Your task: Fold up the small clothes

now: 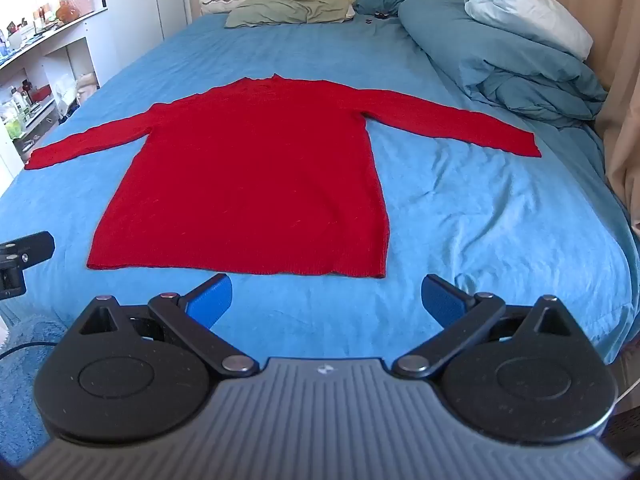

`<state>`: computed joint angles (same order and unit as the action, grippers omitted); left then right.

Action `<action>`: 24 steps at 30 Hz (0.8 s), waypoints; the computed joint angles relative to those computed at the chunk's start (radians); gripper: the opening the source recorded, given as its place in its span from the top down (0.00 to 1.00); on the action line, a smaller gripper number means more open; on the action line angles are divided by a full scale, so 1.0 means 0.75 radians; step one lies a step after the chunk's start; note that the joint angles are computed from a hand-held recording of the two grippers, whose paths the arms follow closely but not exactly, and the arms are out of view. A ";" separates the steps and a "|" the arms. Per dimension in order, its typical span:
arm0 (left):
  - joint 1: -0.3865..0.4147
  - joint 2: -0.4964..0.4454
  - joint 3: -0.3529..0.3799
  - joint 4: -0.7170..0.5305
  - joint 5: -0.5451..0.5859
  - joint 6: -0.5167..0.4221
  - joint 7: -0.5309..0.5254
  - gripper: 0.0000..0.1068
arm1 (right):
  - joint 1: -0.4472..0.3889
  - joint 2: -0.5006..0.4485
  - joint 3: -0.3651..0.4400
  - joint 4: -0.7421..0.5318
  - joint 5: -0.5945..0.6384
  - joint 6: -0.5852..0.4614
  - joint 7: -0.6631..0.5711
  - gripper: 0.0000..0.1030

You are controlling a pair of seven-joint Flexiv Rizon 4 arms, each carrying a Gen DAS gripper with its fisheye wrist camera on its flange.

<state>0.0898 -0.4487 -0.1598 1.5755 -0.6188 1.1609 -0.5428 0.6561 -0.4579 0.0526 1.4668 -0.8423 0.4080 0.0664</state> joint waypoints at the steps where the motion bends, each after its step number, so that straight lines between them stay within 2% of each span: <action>1: 0.000 -0.004 0.000 -0.007 0.001 -0.005 -0.003 0.04 | 0.001 0.001 0.000 0.001 -0.002 -0.001 0.002 0.00; 2: 0.006 -0.009 -0.011 -0.010 -0.001 0.000 -0.005 0.04 | 0.001 0.002 -0.001 0.004 -0.006 0.002 0.004 0.00; 4: 0.050 0.012 -0.081 0.040 -0.125 0.059 0.109 0.04 | 0.002 0.003 0.000 0.004 -0.006 0.001 0.005 0.00; 7: 0.027 0.027 -0.076 0.066 -0.147 0.108 0.146 0.04 | 0.002 0.004 0.001 0.004 -0.007 0.000 0.006 0.00; 24: 0.011 0.041 -0.056 0.082 -0.196 0.105 0.187 0.04 | 0.005 0.001 0.000 -0.002 -0.012 -0.002 0.011 0.00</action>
